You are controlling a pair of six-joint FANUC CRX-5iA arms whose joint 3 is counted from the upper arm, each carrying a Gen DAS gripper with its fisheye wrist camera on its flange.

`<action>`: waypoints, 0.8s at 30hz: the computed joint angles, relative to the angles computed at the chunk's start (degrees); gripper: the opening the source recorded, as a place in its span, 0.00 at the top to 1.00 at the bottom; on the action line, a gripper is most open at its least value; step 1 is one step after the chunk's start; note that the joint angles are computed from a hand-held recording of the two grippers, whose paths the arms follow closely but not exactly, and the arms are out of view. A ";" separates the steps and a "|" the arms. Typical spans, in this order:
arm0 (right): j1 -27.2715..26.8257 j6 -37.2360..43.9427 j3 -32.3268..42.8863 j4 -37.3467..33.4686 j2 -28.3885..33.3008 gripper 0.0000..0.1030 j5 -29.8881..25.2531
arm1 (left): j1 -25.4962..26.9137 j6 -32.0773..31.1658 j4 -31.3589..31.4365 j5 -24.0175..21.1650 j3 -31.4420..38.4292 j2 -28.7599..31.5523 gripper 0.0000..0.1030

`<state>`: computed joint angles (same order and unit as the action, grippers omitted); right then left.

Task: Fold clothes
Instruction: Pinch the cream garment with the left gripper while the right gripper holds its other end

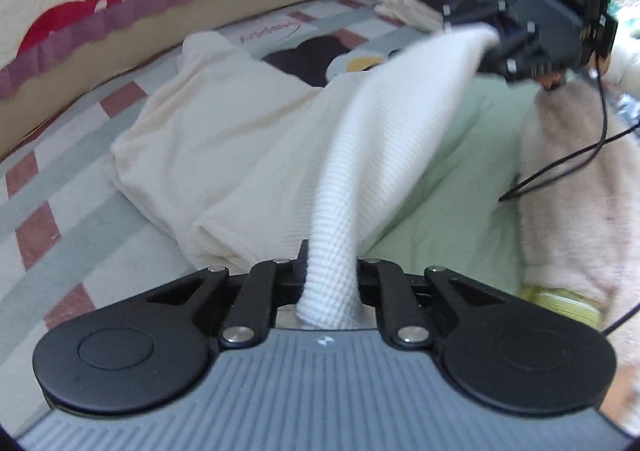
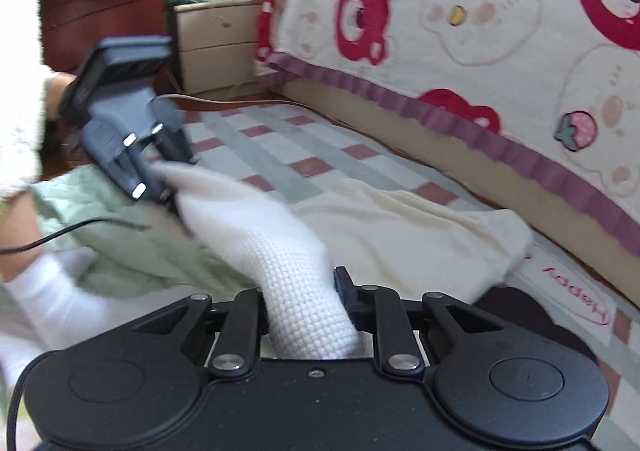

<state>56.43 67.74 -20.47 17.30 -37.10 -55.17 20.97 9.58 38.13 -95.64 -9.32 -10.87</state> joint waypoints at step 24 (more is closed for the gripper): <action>-36.50 5.50 19.43 -37.69 18.70 0.72 2.43 | -11.25 18.56 8.58 15.68 16.65 21.03 0.87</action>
